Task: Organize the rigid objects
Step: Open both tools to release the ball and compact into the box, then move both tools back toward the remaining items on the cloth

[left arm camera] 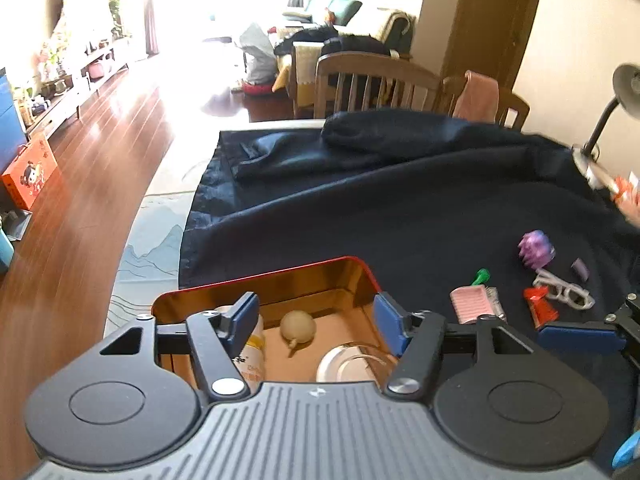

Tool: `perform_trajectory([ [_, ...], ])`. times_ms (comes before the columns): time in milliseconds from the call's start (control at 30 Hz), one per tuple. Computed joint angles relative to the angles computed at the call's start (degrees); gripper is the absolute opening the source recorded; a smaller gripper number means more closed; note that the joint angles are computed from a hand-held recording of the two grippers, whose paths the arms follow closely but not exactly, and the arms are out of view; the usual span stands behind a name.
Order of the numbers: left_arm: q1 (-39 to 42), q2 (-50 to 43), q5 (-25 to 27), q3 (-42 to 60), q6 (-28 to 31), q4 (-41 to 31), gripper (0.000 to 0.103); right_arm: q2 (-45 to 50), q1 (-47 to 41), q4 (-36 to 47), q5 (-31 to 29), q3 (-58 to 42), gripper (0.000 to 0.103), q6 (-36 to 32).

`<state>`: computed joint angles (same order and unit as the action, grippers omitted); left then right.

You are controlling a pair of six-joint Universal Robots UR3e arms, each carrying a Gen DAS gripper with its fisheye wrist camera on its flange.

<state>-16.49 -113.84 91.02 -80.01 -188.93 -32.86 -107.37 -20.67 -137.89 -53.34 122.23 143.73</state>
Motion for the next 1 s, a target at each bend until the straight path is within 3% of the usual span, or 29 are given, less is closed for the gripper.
perform_trajectory([
  [167,-2.99,1.77,2.34,-1.04,-3.87,1.25,0.072,-7.72,-11.22,9.65,6.63,1.88,0.103,-6.60],
  [300,-6.36,1.56,4.83,-0.25,-6.21,2.06,0.077,-13.09,-21.52,20.28,11.70,2.34,0.103,-15.65],
  [500,-11.02,-1.37,7.32,3.28,-8.49,3.74,0.083,-12.34,-32.94,31.79,15.88,-0.03,0.103,-26.58],
  [733,-16.48,-8.97,9.83,12.99,-10.33,1.80,0.084,-5.94,-40.97,32.82,15.04,-2.17,0.103,-33.78],
  [1000,-20.44,-21.06,12.20,30.19,-13.93,-6.87,0.084,6.28,-44.16,22.47,13.10,-5.00,0.103,-33.13],
])
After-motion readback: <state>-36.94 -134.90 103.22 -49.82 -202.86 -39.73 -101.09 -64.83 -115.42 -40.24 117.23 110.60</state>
